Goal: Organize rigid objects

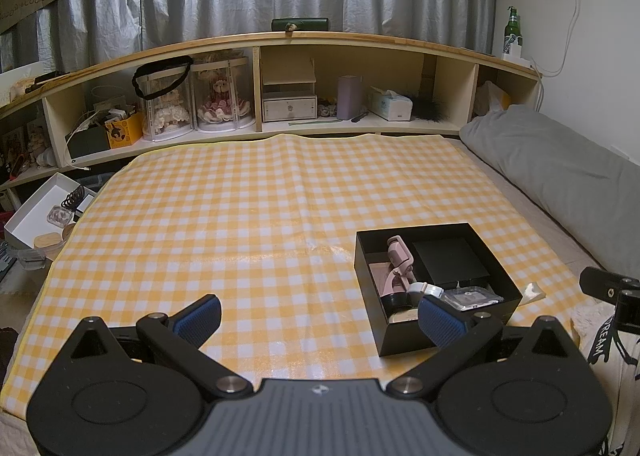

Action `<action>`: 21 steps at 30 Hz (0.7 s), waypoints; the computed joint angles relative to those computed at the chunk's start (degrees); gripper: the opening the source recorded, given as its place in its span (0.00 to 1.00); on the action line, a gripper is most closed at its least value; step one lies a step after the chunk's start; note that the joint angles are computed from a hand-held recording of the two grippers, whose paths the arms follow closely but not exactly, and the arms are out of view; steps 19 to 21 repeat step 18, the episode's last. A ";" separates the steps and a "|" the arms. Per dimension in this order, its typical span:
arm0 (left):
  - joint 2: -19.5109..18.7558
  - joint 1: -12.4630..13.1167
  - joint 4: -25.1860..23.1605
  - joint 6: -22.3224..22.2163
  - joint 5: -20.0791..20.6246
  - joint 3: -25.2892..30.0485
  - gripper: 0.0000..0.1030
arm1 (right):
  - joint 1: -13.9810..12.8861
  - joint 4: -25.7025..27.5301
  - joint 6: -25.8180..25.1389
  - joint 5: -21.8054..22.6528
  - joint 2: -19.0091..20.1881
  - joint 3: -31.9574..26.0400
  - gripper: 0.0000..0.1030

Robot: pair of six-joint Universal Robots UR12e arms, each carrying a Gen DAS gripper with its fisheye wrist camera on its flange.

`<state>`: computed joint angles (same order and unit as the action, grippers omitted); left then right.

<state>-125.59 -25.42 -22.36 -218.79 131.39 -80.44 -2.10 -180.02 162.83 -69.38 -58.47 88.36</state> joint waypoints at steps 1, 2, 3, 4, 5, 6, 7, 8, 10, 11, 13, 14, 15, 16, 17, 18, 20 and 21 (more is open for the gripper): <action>0.00 0.00 0.00 0.00 0.00 0.00 1.00 | 0.00 0.00 0.00 0.00 0.00 0.00 1.00; 0.00 0.00 0.00 0.00 0.00 0.00 1.00 | 0.06 0.04 0.05 -0.04 -0.03 0.02 1.00; -0.01 -0.01 0.06 0.04 0.03 -0.01 1.00 | 0.01 -0.01 0.03 -0.01 -0.01 0.02 1.00; -0.01 -0.01 0.06 0.04 0.03 -0.01 1.00 | 0.00 -0.01 0.01 0.01 0.00 0.01 1.00; -0.01 0.00 0.09 0.06 0.00 -0.02 1.00 | 0.00 -0.01 0.01 0.01 0.00 0.01 1.00; -0.01 -0.01 0.05 0.05 0.03 -0.01 1.00 | 0.01 0.01 0.03 0.00 0.00 0.01 1.00; -0.01 0.00 0.06 0.05 0.03 -0.02 1.00 | 0.01 0.01 0.03 0.00 0.00 0.01 1.00; 0.00 -0.01 0.07 0.04 0.00 -0.02 1.00 | 0.07 -0.01 0.08 -0.07 -0.03 0.05 1.00; 0.00 -0.01 0.07 0.04 -0.01 -0.03 1.00 | 0.02 -0.01 0.04 0.00 0.00 0.02 1.00; 0.01 0.01 0.12 0.03 -0.07 -0.06 1.00 | 0.08 -0.03 0.07 -0.08 -0.02 0.04 1.00; -0.01 0.02 -0.05 -0.28 -0.12 0.04 1.00 | 0.06 -0.01 0.09 -0.05 -0.01 0.04 1.00; 0.00 0.00 -0.33 -0.64 -0.05 0.10 1.00 | 0.09 0.00 0.09 -0.08 -0.03 0.05 1.00; 0.02 0.01 -0.52 -0.79 0.01 0.11 1.00 | 0.03 -0.01 0.08 0.00 0.00 0.03 1.00; 0.03 0.01 -0.78 -1.01 0.16 0.18 1.00 | 0.05 -0.01 0.10 -0.02 -0.01 0.04 1.00; 0.05 0.02 -0.68 -0.92 0.09 0.14 1.00 | 0.02 -0.01 0.10 0.01 0.01 0.03 1.00; 0.06 0.04 -0.63 -0.86 0.04 0.11 1.00 | 0.02 -0.01 0.10 0.01 0.01 0.03 1.00; 0.06 0.04 -0.63 -0.86 0.04 0.11 1.00 | 0.02 -0.01 0.10 0.01 0.01 0.03 1.00; 0.06 0.04 -0.63 -0.86 0.04 0.11 1.00 | 0.02 -0.01 0.10 0.01 0.01 0.03 1.00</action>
